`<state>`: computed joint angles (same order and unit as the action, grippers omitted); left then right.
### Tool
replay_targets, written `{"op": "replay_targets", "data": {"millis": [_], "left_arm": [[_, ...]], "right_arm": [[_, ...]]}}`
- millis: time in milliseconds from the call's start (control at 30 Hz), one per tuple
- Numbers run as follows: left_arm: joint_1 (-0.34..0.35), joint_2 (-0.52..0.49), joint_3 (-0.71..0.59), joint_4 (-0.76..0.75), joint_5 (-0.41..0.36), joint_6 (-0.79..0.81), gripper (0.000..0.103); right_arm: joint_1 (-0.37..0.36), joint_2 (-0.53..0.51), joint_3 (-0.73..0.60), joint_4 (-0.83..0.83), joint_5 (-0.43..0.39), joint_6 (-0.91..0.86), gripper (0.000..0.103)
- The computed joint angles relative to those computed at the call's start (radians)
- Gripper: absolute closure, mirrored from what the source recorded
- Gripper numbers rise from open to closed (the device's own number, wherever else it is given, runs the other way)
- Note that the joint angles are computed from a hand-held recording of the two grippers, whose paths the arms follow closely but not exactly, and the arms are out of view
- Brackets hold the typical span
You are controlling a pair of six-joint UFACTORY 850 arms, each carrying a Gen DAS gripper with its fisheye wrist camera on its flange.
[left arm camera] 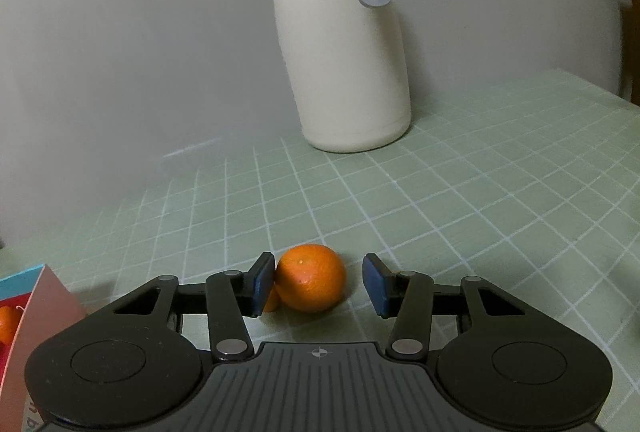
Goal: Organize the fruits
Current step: 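Move the left gripper to the remaining mandarin and grasp it, then carry the mandarin into the red box and open the left gripper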
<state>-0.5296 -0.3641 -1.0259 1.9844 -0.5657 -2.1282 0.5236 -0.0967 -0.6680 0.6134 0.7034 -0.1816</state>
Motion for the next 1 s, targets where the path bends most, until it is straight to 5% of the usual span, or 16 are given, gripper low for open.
{"op": "replay_targets", "data": {"millis": [167,633,1000], "left_arm": [[-0.01,-0.006,0.003,-0.01,-0.038,0.006,0.064],[-0.014,0.044,0.035,0.015,-0.007,-0.043,0.064],[-0.027,0.172,0.156,0.038,-0.095,-0.086,0.064]], "right_arm": [[0.006,-0.002,0.0,0.05,0.02,-0.032,0.003],[0.009,0.002,0.005,0.065,0.027,-0.044,0.003],[0.03,-0.018,-0.021,0.061,0.009,-0.068,0.003]]}}
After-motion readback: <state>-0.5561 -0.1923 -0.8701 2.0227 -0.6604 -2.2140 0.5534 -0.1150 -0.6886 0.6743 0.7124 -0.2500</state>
